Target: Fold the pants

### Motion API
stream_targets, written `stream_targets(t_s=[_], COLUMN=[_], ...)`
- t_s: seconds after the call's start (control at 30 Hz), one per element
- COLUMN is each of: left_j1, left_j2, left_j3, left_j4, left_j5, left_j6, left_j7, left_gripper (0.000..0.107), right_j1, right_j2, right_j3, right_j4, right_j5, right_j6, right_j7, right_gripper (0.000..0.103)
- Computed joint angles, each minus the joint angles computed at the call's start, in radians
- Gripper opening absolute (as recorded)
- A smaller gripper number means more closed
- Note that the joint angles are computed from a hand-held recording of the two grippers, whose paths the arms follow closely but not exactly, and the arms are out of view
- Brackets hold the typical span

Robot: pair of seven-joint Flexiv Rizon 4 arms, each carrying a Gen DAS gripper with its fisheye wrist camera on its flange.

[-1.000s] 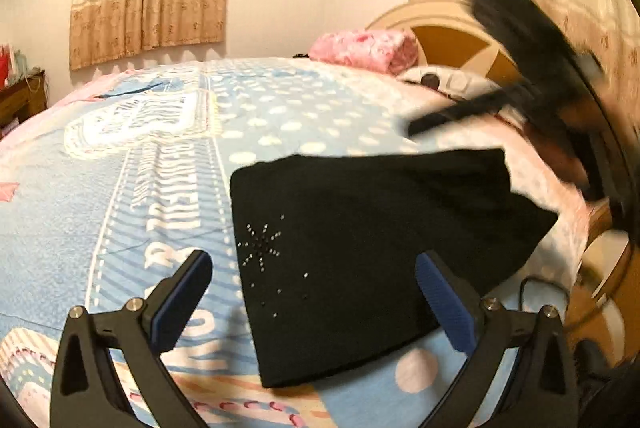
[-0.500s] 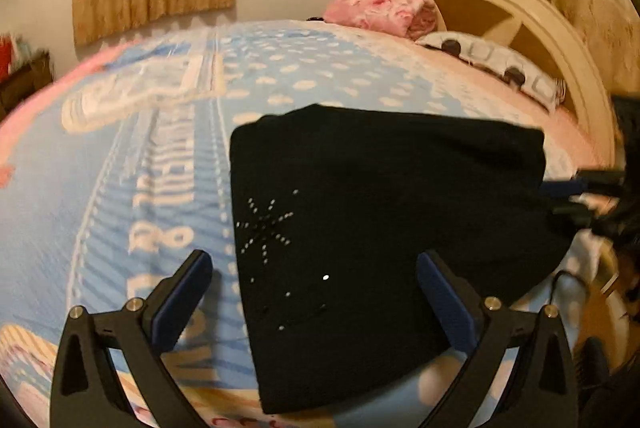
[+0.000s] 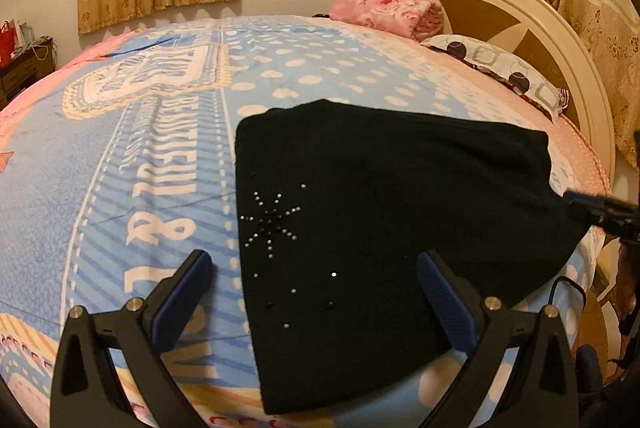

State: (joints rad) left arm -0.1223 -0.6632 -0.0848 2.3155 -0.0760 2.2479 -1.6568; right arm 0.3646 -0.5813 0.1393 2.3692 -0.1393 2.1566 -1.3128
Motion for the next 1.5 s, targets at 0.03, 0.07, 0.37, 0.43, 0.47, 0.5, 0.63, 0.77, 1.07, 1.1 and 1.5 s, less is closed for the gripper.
stream_targets(t_s=[0.03,0.07,0.37,0.43,0.47,0.5,0.63,0.77,1.07,1.1,1.5], left_j1=[0.000,0.001,-0.004,-0.007,-0.012,-0.025,-0.115,-0.114,0.012,0.014,-0.065], left_j2=[0.000,0.000,-0.001,0.001,0.006,0.017,0.042,0.047,-0.011,-0.012,-0.004], left_j3=[0.000,0.000,0.003,0.005,0.007,0.016,0.083,0.067,-0.027,-0.027,0.043], left_j4=[0.000,0.001,0.000,0.001,0.000,0.003,0.020,-0.017,-0.069,-0.073,-0.059], left_j5=[0.000,0.001,-0.003,-0.007,-0.014,-0.033,-0.133,-0.162,-0.088,-0.079,-0.114], left_j6=[0.000,0.000,0.003,0.001,-0.008,-0.016,0.069,0.022,-0.069,-0.075,-0.061], left_j7=[0.000,-0.001,-0.001,0.002,0.004,0.008,0.050,0.093,0.045,0.037,0.026], left_gripper=[0.103,0.103,0.103,0.103,0.103,0.103,0.103,0.103,0.103,0.103,0.103], right_j1=[-0.039,-0.075,-0.180,-0.138,-0.117,-0.101,-0.054,-0.049,-0.185,-0.176,-0.276], right_j2=[-0.011,-0.025,-0.123,-0.124,-0.121,-0.112,-0.073,-0.054,-0.140,-0.144,-0.151], right_j3=[0.024,0.049,0.093,0.065,0.053,0.045,0.014,-0.002,0.052,0.050,0.093], right_j4=[-0.002,-0.003,-0.005,0.005,0.007,0.012,0.034,0.007,-0.110,-0.121,-0.171], right_j5=[-0.021,-0.047,-0.202,-0.170,-0.151,-0.136,-0.053,-0.031,-0.240,-0.217,-0.355], right_j6=[-0.015,-0.009,0.102,0.129,0.133,0.128,0.173,0.165,0.071,0.058,-0.049], right_j7=[0.034,0.057,0.153,0.129,0.120,0.116,0.083,0.066,0.204,0.190,0.257], right_gripper=[0.058,0.058,0.057,0.057,0.058,0.058,0.058,0.058,0.058,0.058,0.062])
